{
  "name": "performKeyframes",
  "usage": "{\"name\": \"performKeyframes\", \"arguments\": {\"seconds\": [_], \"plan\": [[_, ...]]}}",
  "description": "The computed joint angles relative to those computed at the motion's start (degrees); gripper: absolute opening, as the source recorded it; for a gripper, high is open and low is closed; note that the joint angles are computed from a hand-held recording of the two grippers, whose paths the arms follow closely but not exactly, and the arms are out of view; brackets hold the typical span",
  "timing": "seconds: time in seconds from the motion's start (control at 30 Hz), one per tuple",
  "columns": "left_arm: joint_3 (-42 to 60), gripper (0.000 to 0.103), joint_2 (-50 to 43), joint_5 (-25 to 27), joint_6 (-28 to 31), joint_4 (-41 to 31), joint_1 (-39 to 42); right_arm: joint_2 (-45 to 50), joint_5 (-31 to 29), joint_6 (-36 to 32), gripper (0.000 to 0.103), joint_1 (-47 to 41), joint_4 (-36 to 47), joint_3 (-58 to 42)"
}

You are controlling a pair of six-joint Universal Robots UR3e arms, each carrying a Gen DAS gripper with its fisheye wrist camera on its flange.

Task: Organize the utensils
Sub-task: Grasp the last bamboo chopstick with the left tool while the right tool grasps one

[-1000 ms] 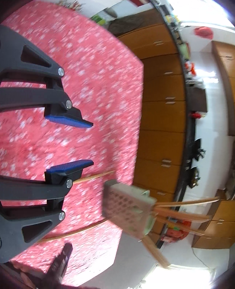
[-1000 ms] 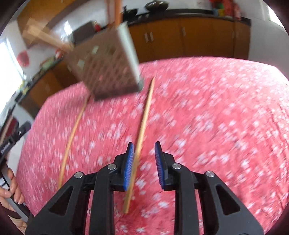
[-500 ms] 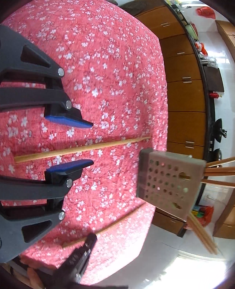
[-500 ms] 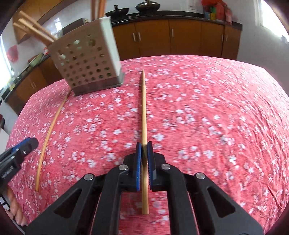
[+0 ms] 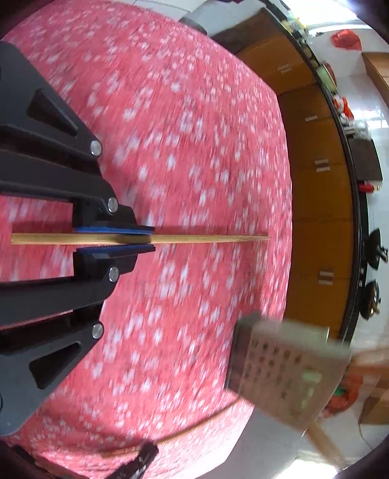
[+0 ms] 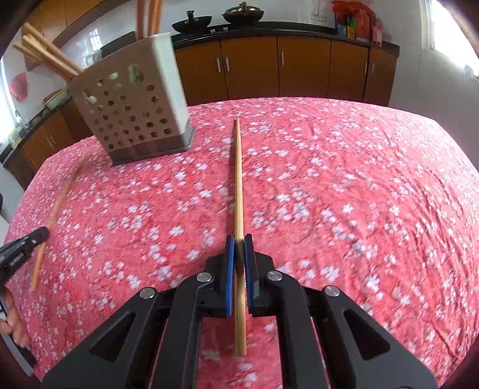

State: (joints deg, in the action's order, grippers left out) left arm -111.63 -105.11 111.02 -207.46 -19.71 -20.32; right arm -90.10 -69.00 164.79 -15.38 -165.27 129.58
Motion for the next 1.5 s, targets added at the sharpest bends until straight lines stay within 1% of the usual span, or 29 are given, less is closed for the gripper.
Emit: {"name": "performKeyframes", "arguments": {"seconds": [0.07, 0.1, 0.17, 0.23, 0.37, 0.43, 0.53, 0.63, 0.77, 1.1, 1.5], "plan": [[-1.52, 0.008, 1.05, -0.21, 2.03, 0.59, 2.64, 1.69, -1.27, 0.41, 0.007, 0.40, -0.84, -1.56], [-2.03, 0.011, 1.41, -0.29, 2.41, 0.91, 3.31, 2.66, -2.09, 0.56, 0.007, 0.68, -1.31, -2.38], [-4.47, 0.013, 3.17, -1.17, 3.38, 2.45, 5.45, 4.15, -2.40, 0.54, 0.007, 0.83, -1.18, -3.88], [-5.03, 0.023, 3.52, -1.19, 3.40, 3.02, 6.30, 4.59, -2.30, 0.45, 0.008, 0.47, -0.69, -4.68], [-6.16, 0.025, 4.21, -2.81, 3.77, 4.27, 7.94, 5.77, -2.31, 0.88, 0.008, 0.68, -1.03, -5.61], [-5.94, 0.029, 4.34, -3.16, 4.33, 4.03, 8.11, 5.83, -2.37, 1.03, 0.008, 0.79, -1.07, -5.70], [-4.96, 0.031, 3.88, -2.93, 4.46, 3.32, 7.61, 6.10, -2.59, 0.87, 0.009, 0.83, -1.08, -6.01], [-4.49, 0.031, 3.22, -2.34, 4.00, 3.25, 6.84, 6.44, -3.15, 1.26, 0.009, 1.50, -1.52, -6.17], [-4.24, 0.031, 2.22, -2.91, 3.69, 4.30, 6.92, 6.51, -3.02, 1.40, 0.009, 1.54, -1.82, -5.94], [-7.60, 0.031, 5.05, -4.60, 3.96, 5.78, 8.19, 6.36, -2.96, 1.26, 0.009, 1.40, -1.78, -5.82], [-7.96, 0.031, 6.02, -5.30, 3.47, 5.50, 8.36, 6.46, -2.98, 1.38, 0.009, 1.50, -1.78, -5.92]]}}
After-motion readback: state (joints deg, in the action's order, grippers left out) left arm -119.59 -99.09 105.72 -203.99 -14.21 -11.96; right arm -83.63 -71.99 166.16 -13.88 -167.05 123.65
